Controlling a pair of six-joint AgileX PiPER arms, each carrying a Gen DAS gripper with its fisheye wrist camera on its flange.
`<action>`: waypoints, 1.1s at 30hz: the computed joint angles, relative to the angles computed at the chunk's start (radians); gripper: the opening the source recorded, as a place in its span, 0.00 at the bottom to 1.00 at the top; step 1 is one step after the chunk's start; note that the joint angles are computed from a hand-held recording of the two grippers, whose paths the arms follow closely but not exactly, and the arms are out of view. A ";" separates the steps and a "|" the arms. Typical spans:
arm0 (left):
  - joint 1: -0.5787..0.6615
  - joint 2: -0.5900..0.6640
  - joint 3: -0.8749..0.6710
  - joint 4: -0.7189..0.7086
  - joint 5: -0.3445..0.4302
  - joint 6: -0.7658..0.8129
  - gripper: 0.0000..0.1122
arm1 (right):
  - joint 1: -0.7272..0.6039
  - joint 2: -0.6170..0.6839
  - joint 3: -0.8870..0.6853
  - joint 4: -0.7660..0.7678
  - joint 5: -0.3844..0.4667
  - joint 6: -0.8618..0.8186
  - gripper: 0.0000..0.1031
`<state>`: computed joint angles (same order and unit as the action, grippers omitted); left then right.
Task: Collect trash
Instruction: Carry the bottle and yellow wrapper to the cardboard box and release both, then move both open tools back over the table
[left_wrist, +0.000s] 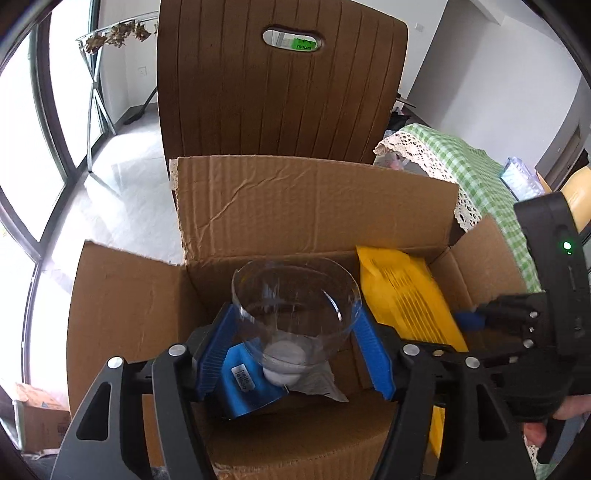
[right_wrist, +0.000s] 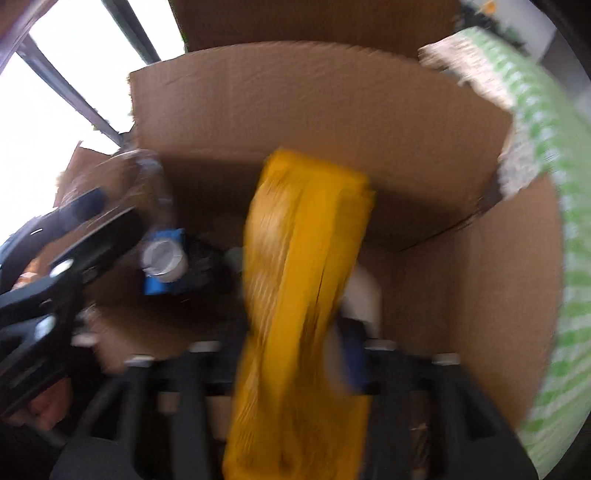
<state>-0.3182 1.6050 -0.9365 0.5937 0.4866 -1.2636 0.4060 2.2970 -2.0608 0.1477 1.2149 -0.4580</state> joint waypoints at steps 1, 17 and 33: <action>0.001 -0.003 0.003 0.002 0.001 -0.002 0.56 | -0.001 -0.004 0.001 -0.003 -0.025 0.018 0.63; -0.079 -0.094 -0.037 0.055 0.113 -0.065 0.66 | -0.132 -0.210 0.136 0.140 -0.066 -0.033 0.64; -0.639 -0.146 -0.218 0.496 0.618 -0.368 0.85 | -0.657 -0.799 0.816 0.669 -0.380 -0.617 0.72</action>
<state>-0.9568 1.4593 -1.1549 1.0892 1.1046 -1.6319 -0.2507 1.4982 -1.2446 0.8165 0.8353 -1.0752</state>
